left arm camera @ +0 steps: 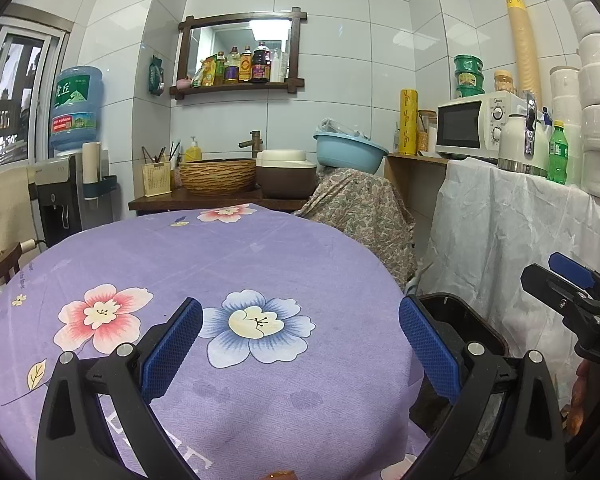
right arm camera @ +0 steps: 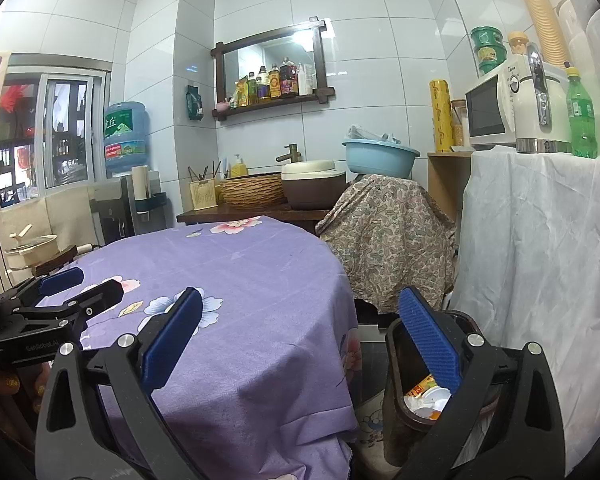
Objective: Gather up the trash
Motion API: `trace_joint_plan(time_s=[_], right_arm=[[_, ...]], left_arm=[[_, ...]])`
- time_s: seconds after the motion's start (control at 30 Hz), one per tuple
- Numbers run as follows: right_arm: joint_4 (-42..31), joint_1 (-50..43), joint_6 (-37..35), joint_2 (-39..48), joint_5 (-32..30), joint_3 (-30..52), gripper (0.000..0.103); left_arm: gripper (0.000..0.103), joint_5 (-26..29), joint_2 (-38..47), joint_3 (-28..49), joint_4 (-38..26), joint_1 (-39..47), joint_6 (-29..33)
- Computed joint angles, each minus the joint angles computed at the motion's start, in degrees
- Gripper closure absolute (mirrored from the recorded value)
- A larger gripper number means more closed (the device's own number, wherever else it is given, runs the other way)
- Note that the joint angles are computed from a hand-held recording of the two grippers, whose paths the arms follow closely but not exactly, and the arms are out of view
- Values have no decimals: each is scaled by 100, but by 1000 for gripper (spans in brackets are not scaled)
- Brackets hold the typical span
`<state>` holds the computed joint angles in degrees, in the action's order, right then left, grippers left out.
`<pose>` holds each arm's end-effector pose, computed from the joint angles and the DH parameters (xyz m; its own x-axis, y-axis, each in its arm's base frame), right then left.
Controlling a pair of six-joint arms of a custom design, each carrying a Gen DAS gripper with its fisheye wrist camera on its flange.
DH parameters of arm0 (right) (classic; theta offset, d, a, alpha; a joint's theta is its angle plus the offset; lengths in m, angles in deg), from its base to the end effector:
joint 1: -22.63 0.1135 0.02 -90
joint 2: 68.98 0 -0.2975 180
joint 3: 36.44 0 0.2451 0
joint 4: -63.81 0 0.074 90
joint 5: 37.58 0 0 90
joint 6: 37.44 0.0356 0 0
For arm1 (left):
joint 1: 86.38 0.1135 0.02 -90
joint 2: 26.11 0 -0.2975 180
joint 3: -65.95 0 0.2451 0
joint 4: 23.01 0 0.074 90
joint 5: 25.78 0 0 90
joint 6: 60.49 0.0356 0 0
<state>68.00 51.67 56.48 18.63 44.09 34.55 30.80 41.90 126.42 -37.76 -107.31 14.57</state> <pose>0.3027 0.1740 0.3171 -0.2290 -0.0498 -0.9721 -0.5897 0.8017 0.0979 0.2382 -0.0701 0.3179 -0.2964 -0.1170 -0.9479 -0.2632 0.9641 -0.0367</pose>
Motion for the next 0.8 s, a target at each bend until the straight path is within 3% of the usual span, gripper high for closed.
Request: trace_joint_plan(time_s=[0.3,0.8], right_arm=[[-58,-21,-21,-4,-28,21,6],[-69,-23,5,49,-42,29,6]], left_arm=[[6,-170,22,-44,119,-135,106],[6,28,34,19,12,-73,37]])
